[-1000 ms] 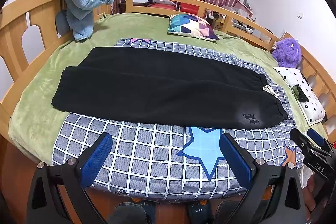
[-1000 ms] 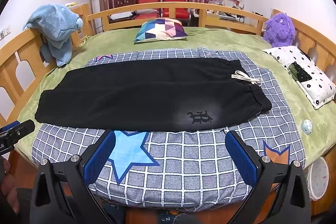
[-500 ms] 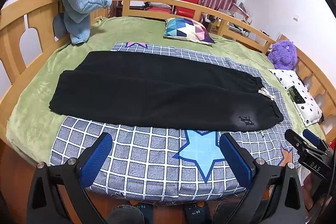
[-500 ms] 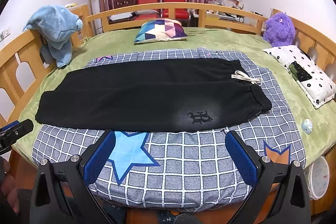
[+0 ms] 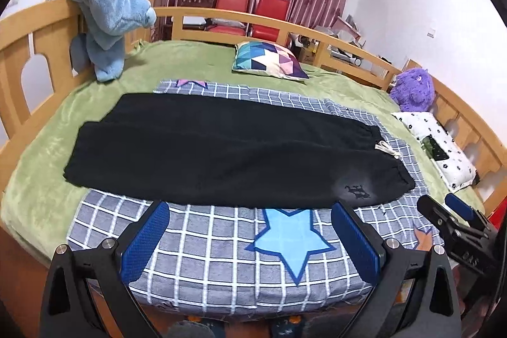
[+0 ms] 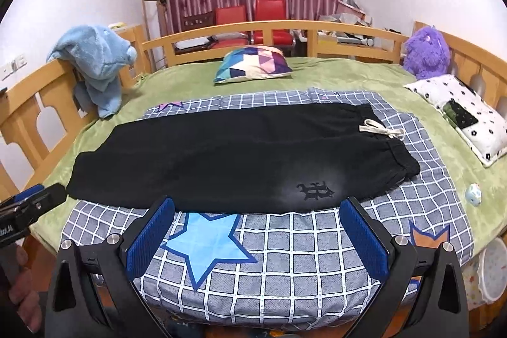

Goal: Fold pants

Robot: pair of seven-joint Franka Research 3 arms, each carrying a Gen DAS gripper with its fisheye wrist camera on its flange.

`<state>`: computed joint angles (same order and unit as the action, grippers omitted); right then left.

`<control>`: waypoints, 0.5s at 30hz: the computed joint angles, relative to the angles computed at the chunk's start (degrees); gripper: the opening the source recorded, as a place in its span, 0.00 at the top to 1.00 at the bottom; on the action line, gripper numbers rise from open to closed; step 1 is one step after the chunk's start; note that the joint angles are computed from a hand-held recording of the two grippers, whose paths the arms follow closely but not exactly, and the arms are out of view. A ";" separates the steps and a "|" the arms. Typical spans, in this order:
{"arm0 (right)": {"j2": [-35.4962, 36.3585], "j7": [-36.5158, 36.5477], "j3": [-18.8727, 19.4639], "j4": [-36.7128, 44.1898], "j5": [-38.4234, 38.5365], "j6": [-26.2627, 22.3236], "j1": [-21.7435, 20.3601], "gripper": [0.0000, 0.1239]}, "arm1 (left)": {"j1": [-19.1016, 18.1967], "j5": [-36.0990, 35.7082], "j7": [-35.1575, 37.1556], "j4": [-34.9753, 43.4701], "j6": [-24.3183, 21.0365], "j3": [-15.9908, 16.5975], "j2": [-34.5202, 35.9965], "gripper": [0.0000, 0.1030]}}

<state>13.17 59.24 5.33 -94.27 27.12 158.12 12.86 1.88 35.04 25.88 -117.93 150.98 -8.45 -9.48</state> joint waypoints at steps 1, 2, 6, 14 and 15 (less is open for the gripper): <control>-0.52 -2.98 1.13 -0.54 2.81 0.75 -0.96 0.18 | 0.01 -0.42 -0.10 -0.18 1.07 0.23 0.14 0.00; -0.91 -5.55 1.86 -0.82 5.07 1.23 -1.57 0.18 | 0.29 0.22 -0.89 -0.38 1.93 0.21 0.23 0.00; -0.46 -4.21 0.37 1.24 3.60 -1.12 -1.02 0.18 | 1.94 5.70 -6.16 -0.87 4.70 -0.11 1.26 0.00; 6.51 -1.29 -1.12 10.30 3.22 -4.68 -1.86 0.18 | 2.26 15.30 -5.58 3.39 0.90 1.36 5.08 0.04; 7.61 -0.34 -1.34 11.53 2.11 -4.52 -1.82 0.19 | 2.54 14.79 -5.17 3.35 1.55 2.06 4.96 0.04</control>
<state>20.79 58.90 3.99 -82.74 29.23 153.60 11.04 4.42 49.83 20.72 -114.58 152.53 -6.39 -4.53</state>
